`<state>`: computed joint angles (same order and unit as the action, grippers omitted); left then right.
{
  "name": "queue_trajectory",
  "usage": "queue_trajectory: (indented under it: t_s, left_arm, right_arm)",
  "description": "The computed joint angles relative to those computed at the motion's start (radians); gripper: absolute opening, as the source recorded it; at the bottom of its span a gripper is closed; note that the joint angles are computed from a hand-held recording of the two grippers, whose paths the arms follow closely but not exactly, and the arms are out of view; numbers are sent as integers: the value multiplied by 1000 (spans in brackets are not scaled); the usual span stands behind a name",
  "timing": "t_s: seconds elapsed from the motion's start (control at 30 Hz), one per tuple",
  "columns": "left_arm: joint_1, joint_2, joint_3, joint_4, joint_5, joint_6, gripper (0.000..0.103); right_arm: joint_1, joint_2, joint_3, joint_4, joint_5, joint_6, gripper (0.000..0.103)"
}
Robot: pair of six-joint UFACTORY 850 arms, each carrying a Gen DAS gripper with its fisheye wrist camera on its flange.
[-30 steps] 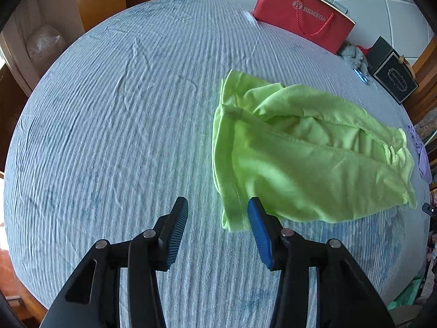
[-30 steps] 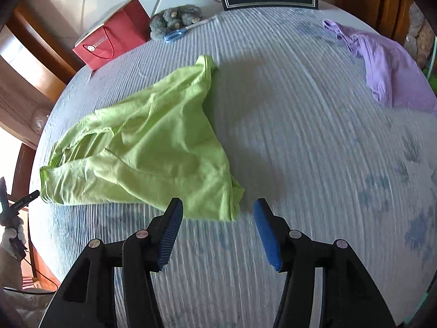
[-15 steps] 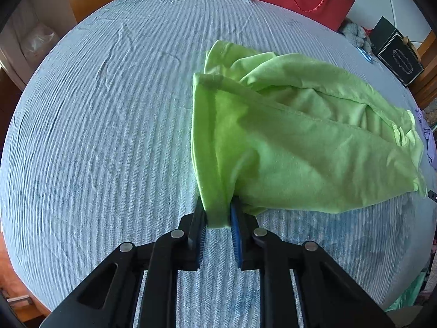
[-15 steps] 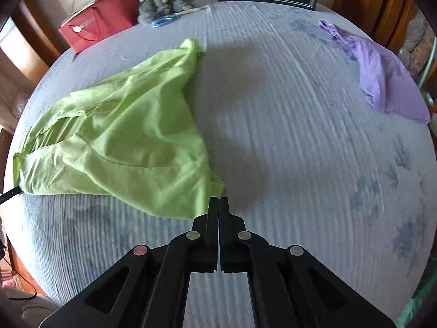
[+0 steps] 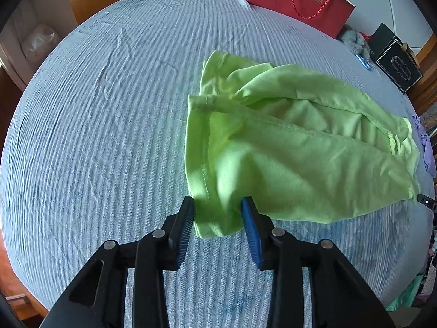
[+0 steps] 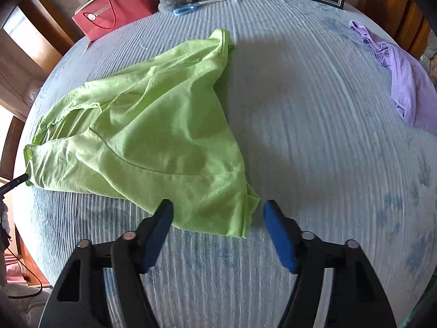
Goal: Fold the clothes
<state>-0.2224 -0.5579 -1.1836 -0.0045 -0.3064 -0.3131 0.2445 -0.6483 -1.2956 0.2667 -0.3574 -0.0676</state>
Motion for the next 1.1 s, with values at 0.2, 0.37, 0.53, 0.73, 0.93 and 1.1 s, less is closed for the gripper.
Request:
queue_trajectory:
  t_s: [0.2, 0.37, 0.53, 0.73, 0.93, 1.1]
  left_arm:
    - [-14, 2, -14, 78, -84, -57, 6]
    - [15, 60, -6, -80, -59, 90, 21]
    - [21, 25, -120, 58, -21, 3, 47]
    - [25, -172, -308, 87, -54, 56, 47]
    - [21, -221, -344, 84, -78, 91, 47]
    - [31, -250, -361, 62, -93, 119, 47]
  right_arm:
    - [2, 29, -2, -322, -34, 330, 3]
    - [-21, 54, 15, -341, -63, 340, 12]
    - [-29, 83, -31, -200, 19, 220, 49]
    - [51, -65, -281, 86, -52, -114, 49]
    - [153, -248, -540, 64, -207, -238, 42]
    - [188, -363, -688, -53, -288, -197, 42]
